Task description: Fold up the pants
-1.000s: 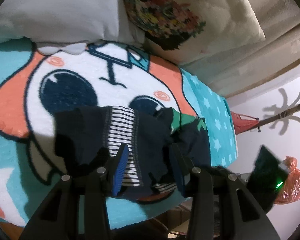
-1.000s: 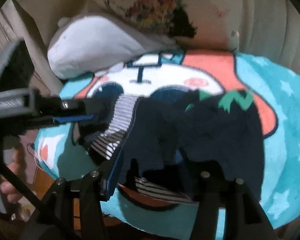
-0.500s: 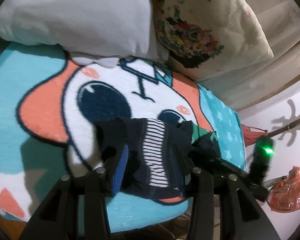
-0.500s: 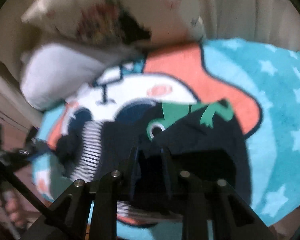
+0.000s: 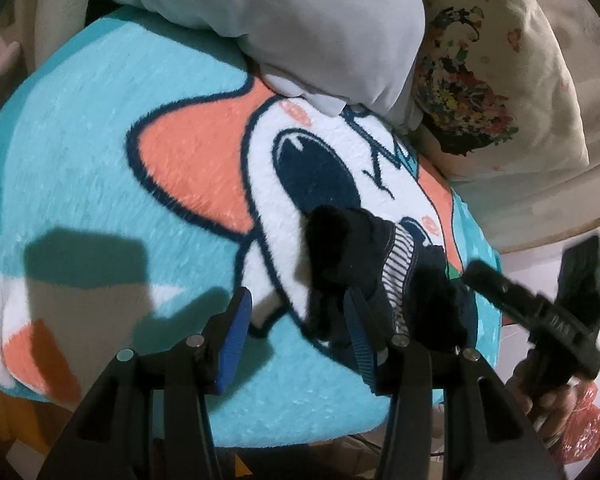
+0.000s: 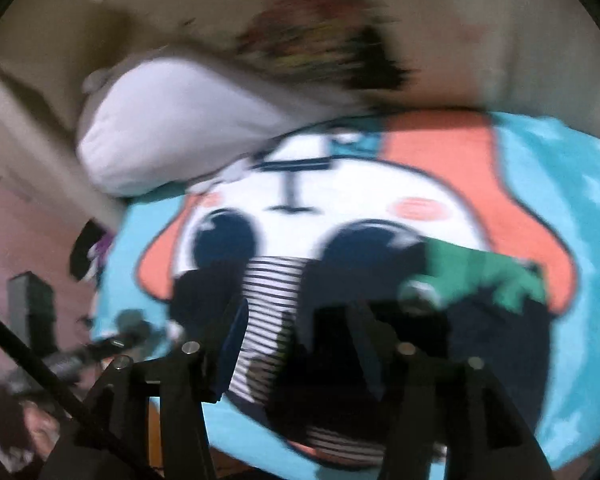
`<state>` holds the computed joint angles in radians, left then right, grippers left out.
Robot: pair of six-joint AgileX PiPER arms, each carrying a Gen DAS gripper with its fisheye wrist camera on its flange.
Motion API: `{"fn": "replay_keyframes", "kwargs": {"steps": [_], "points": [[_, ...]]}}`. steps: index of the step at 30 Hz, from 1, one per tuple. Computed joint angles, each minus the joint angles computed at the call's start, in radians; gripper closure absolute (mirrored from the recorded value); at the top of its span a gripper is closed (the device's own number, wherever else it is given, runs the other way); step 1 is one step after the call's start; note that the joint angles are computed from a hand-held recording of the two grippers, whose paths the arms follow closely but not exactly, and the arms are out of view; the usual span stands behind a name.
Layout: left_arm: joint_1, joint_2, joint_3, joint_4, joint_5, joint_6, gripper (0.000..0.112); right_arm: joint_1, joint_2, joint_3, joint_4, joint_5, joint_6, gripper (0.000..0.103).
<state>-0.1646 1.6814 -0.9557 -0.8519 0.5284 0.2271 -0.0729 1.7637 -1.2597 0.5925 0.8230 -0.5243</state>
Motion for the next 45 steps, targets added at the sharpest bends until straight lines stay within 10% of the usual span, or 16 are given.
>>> {"fn": "replay_keyframes", "kwargs": {"steps": [13,18,21,25,42,45], "points": [[0.002,-0.079,0.126,-0.046,-0.038,0.048,0.066,0.425,0.503,-0.634,-0.511,0.301,0.435,0.030],[0.029,-0.085,0.154,-0.082,-0.034,0.083,0.066,0.484,0.505,-0.611,-0.628,0.281,0.464,0.028],[0.032,-0.085,0.151,-0.098,-0.028,0.105,0.066,0.496,0.487,-0.572,-0.679,0.247,0.492,0.046],[0.017,-0.069,0.133,-0.119,-0.031,0.131,0.059,0.458,0.444,-0.512,-0.649,0.211,0.466,0.071],[-0.153,0.121,-0.069,-0.171,-0.048,0.258,0.054,0.277,0.287,-0.349,-0.323,0.161,0.302,0.073],[-0.155,0.149,-0.106,-0.169,-0.012,0.239,0.091,0.258,0.279,-0.339,-0.284,0.171,0.271,0.073]]}}
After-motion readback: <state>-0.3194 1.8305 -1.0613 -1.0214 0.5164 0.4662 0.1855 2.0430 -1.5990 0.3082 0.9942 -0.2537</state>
